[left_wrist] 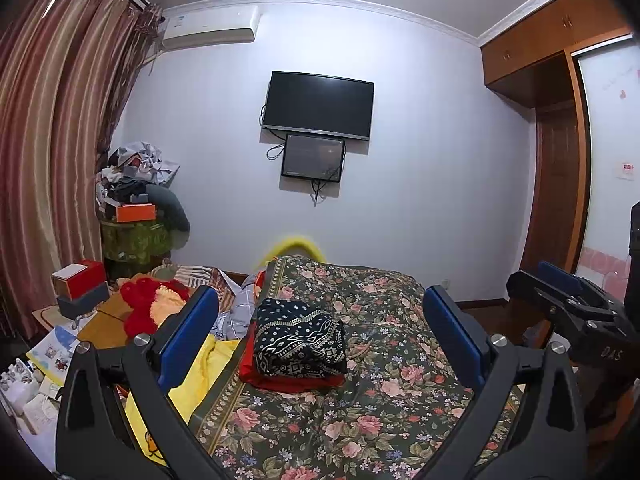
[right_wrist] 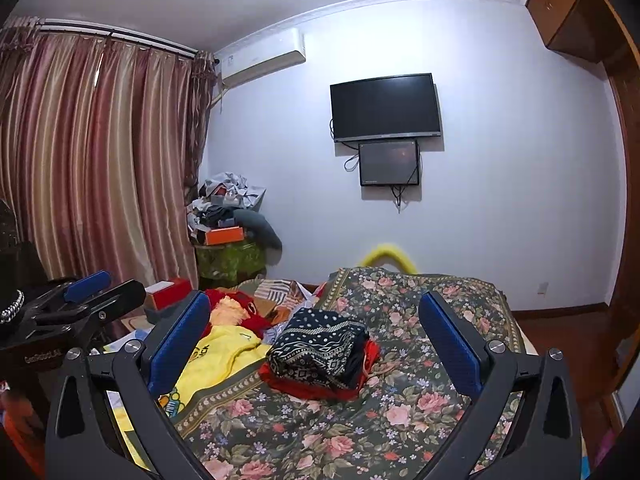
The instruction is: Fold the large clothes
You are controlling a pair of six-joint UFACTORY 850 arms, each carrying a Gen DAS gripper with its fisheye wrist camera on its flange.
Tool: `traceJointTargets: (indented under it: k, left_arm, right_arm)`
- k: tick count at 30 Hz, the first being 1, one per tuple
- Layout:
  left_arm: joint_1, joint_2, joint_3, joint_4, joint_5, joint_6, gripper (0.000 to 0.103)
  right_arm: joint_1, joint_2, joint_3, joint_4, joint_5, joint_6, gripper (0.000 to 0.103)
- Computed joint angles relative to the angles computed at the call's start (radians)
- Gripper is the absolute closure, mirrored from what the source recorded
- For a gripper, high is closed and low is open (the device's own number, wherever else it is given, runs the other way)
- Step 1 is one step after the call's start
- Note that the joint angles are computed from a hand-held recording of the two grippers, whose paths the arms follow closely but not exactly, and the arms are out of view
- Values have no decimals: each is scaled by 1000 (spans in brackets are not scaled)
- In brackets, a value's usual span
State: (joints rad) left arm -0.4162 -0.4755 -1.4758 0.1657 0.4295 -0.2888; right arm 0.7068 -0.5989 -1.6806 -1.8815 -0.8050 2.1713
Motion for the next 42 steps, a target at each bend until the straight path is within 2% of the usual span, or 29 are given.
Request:
traceJointTargets:
  k: [19,34,42]
  left_arm:
    - [-10,-19,-27,-31,-29,48,0]
    - [-4,-41,-61,104,-50,-79,0]
    - [-4,-52,-76,123,-65,-94,0]
  right_arm:
    - [-1,21,23,20,14,3,0]
    - [-7,28,31,26,24,19,0]
    - [-10,31,35,30,22,31,0]
